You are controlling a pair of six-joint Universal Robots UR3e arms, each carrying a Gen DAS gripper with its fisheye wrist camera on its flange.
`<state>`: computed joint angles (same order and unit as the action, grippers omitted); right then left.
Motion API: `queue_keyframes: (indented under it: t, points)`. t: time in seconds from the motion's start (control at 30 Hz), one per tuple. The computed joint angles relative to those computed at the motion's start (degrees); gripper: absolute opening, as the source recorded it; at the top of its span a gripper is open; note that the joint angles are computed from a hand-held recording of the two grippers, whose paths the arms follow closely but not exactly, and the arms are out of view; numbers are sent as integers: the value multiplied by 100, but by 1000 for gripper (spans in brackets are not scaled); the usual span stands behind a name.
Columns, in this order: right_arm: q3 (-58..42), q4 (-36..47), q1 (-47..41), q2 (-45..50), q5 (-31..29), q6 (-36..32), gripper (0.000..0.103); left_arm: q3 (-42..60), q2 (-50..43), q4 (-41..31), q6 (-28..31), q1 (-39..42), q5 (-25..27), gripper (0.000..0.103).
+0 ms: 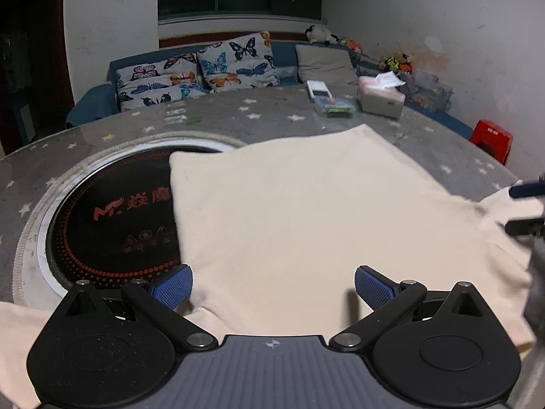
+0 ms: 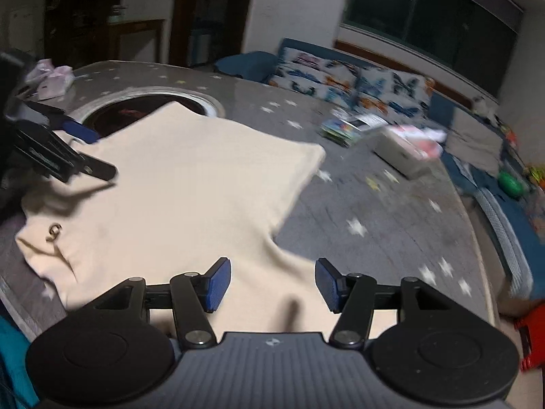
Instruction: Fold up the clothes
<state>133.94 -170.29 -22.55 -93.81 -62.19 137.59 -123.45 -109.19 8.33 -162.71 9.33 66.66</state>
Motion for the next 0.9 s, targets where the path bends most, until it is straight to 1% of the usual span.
queue_keyframes:
  t: [0.17,0.27,0.33,0.43,0.57,0.63,0.67,0.73,0.9]
  points:
    - [490,-179,-709,-342,-212,541,55,-260,356,13,25,-224,-345,103]
    - [648,-160,-1229,-416,-142,938,55,-222,419,-74,29,-469,-489,103]
    - [716,-212,-1490,-395,-112,1090,55,-100,339,-93,72,-722,-485,103]
    - [799,-556,-1701,-146,-243,1228,54,131,154,-139,124,-1082,-435,103]
    - [670,-1067,-1766,428,-327,1495,53,325,-74,-177,182,-1415,-299,103]
    - [599,-1348,-1727,644,-467,1564,53,362,-169,-138,265,-1540,-212,103]
    - [562,-1484,-1707,751,-538,1597,49,365,-203,-119,307,-1590,-174,103]
    - [438,-1767,-1579,994,-758,1690,45,327,-253,-47,397,-1647,-124,103]
    - [44,-2374,-1292,1638,-1279,1732,45,239,-322,15,636,-1725,-61,103]
